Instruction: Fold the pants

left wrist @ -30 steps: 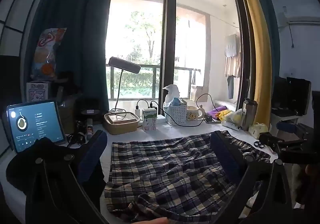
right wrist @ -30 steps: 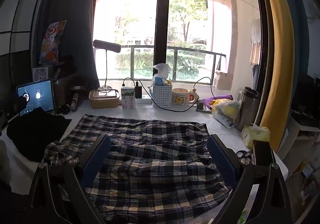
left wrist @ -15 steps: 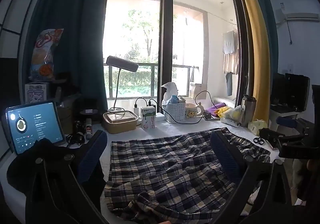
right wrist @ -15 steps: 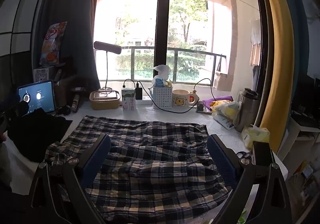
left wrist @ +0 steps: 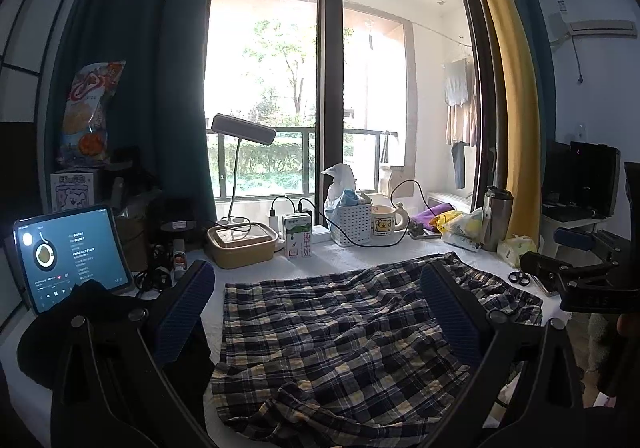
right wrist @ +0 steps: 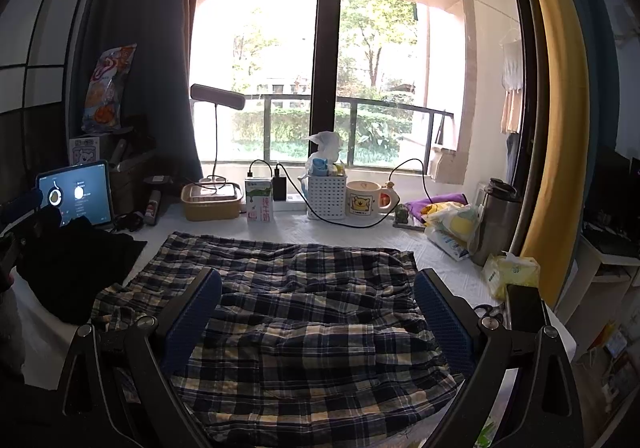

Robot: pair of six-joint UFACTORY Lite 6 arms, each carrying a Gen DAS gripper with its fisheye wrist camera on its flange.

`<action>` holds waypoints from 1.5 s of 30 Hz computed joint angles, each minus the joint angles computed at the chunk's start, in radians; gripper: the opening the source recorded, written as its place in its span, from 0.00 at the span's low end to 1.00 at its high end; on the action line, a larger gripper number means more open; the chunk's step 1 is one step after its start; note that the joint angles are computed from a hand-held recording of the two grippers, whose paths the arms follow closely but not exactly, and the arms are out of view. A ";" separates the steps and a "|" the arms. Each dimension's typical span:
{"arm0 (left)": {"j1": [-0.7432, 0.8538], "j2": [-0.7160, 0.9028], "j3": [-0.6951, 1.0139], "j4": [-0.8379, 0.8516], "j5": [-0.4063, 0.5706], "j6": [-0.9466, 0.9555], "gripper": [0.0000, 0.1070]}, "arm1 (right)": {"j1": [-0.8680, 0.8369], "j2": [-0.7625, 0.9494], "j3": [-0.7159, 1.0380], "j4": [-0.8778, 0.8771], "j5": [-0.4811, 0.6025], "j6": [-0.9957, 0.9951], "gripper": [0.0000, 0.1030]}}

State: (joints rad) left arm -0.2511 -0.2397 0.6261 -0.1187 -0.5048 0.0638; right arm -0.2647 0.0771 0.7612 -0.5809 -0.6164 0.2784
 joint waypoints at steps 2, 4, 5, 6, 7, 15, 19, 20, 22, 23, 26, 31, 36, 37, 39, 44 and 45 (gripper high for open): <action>0.000 0.000 -0.001 -0.001 -0.002 0.001 0.95 | 0.001 -0.003 0.000 -0.004 0.001 0.002 0.95; -0.001 0.001 -0.001 -0.006 -0.004 0.004 0.95 | 0.002 -0.005 -0.002 -0.005 0.001 0.001 0.95; -0.003 0.000 -0.003 -0.009 -0.004 0.006 0.95 | 0.003 -0.005 -0.001 -0.005 0.003 0.001 0.95; -0.003 -0.001 -0.003 -0.009 -0.005 0.007 0.95 | 0.002 -0.005 -0.002 -0.005 0.001 0.001 0.95; -0.003 0.000 -0.003 -0.007 -0.005 0.006 0.95 | 0.002 -0.004 -0.003 -0.003 0.000 -0.001 0.95; -0.007 0.000 -0.002 -0.004 -0.004 0.010 0.95 | 0.000 -0.003 -0.004 -0.005 -0.002 -0.001 0.95; -0.021 -0.002 -0.006 -0.030 -0.008 0.038 0.95 | 0.001 -0.003 -0.004 -0.004 -0.002 -0.001 0.95; -0.021 -0.002 -0.006 -0.032 -0.008 0.039 0.95 | 0.002 -0.004 -0.004 -0.003 -0.001 -0.001 0.95; -0.020 -0.003 -0.005 -0.033 -0.008 0.039 0.95 | 0.002 -0.004 -0.004 -0.002 -0.001 -0.001 0.95; -0.020 -0.003 -0.005 -0.031 -0.006 0.038 0.95 | 0.002 -0.005 -0.004 -0.003 -0.001 0.000 0.95; -0.018 -0.004 -0.005 -0.027 -0.006 0.036 0.95 | 0.002 -0.004 -0.003 -0.003 0.000 -0.001 0.95; -0.018 -0.005 -0.004 -0.025 -0.004 0.035 0.95 | 0.003 -0.006 -0.006 -0.002 0.000 -0.001 0.95; -0.016 -0.005 -0.003 -0.019 -0.004 0.032 0.95 | 0.005 -0.007 -0.008 0.001 0.000 -0.003 0.95; -0.015 -0.004 -0.002 -0.019 -0.003 0.032 0.95 | 0.006 -0.006 -0.006 0.002 0.001 -0.003 0.95; -0.016 -0.005 -0.003 -0.020 -0.003 0.034 0.95 | 0.005 -0.005 -0.006 0.003 0.000 -0.004 0.95; -0.016 0.001 0.004 -0.012 0.004 0.023 0.95 | 0.005 -0.005 -0.005 0.000 0.002 -0.003 0.95; -0.015 0.000 0.003 -0.011 0.005 0.021 0.95 | 0.004 -0.004 -0.005 -0.002 0.000 -0.002 0.95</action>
State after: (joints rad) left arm -0.2664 -0.2398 0.6291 -0.1297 -0.4999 0.0844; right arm -0.2608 0.0731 0.7565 -0.5829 -0.6160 0.2769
